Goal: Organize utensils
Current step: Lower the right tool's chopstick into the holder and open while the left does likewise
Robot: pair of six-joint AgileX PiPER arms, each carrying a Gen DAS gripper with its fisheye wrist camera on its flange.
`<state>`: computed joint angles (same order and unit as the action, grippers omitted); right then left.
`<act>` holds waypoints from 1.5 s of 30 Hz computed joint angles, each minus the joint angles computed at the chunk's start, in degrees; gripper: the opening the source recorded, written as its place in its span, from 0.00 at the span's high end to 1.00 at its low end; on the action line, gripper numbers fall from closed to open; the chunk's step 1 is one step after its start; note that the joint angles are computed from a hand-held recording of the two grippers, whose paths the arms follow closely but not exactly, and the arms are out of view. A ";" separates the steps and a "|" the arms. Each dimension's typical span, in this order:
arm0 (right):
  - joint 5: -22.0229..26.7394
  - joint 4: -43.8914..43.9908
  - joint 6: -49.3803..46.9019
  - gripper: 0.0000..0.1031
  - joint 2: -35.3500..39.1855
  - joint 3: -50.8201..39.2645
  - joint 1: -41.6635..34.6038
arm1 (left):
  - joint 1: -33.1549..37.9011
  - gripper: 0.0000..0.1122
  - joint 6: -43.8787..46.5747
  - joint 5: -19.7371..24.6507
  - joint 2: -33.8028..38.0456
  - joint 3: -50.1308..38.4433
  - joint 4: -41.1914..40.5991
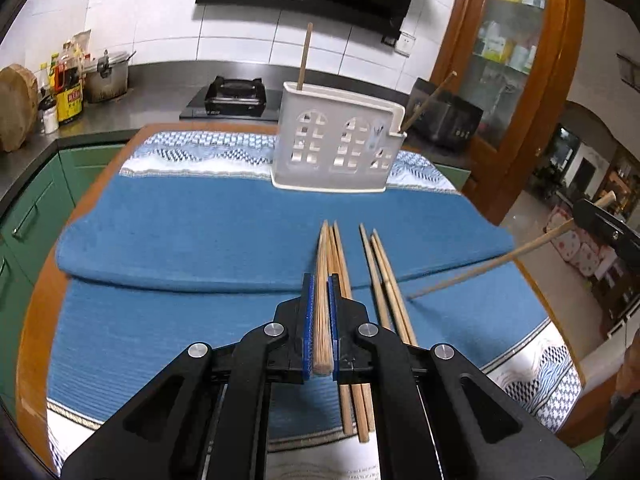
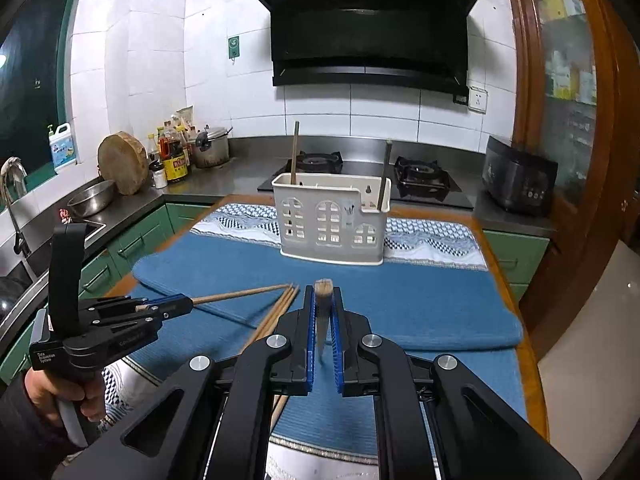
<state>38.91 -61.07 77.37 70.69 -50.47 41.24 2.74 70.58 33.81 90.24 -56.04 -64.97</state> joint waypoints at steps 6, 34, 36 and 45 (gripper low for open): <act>-4.25 10.72 -15.95 0.93 1.93 -7.39 -7.14 | -0.84 0.95 -3.96 1.27 1.56 -6.10 4.47; 6.51 42.30 -58.08 0.93 38.65 -64.36 -29.18 | -2.93 0.95 -20.09 10.93 11.58 -37.60 17.82; 6.03 41.90 -57.94 0.93 39.27 -63.89 -29.21 | -3.08 0.95 -21.20 11.17 12.03 -40.45 18.11; 1.00 39.22 -57.11 0.83 35.51 -57.15 -29.42 | -5.05 0.95 -33.72 14.79 21.05 -64.73 24.07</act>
